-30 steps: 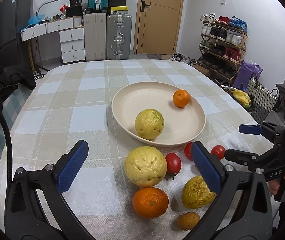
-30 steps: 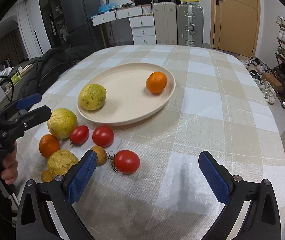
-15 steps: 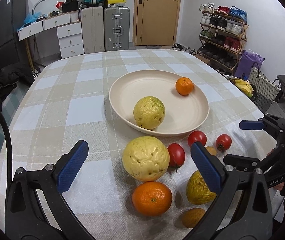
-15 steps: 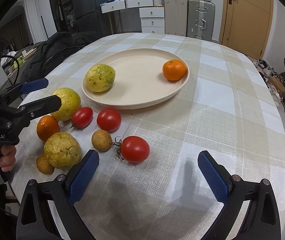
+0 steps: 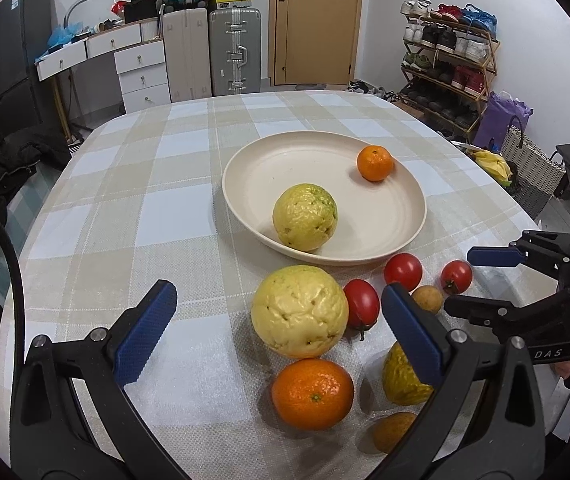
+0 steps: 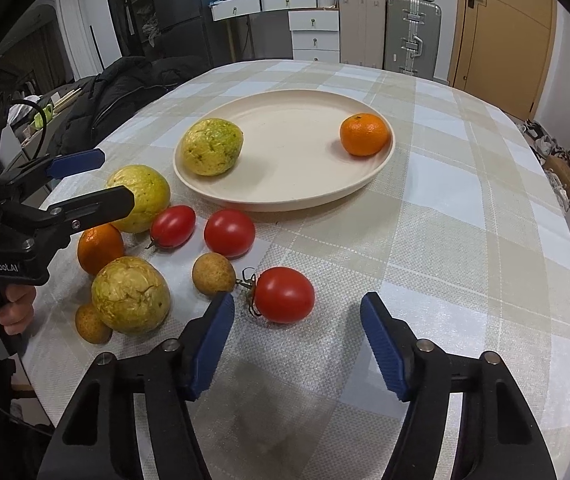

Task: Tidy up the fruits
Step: 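Close the right tool on a red tomato, then grasp the pale yellow bumpy fruit with the left tool while the right tool holds the tomato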

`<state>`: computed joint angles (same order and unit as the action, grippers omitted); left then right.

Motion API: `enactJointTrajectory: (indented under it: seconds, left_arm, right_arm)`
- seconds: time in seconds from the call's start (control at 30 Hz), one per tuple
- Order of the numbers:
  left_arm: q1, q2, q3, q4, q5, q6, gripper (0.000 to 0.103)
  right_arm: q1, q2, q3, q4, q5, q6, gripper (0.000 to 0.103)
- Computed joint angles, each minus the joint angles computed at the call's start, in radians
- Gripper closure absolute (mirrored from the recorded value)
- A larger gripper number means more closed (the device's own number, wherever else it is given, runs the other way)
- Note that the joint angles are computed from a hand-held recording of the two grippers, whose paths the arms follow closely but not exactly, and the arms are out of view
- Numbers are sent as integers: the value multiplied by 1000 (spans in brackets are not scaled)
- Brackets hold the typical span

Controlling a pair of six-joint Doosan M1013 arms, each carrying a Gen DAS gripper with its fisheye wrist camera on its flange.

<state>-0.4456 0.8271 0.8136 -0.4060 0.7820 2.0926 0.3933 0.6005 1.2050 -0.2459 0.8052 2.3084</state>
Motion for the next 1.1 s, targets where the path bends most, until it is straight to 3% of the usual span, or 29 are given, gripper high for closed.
enactJointTrajectory:
  seconds: [0.1,0.23,0.57,1.1]
  left_arm:
    - [0,0,-1,2,2,-2,1]
    - [-2,1,-1,17,6,-5,1]
    - [-4,7,-9,30,19,-7,1]
    - [-6,34,-47,67,69,-49,1]
  right_arm:
    - [1,2,-2,-1,-3,-1,40]
    - [4,4,-5,-5,-3,-10,52]
    - [1,-4,10,10,-36,-20,69]
    - [3,-25,38,-46,-90,44,71]
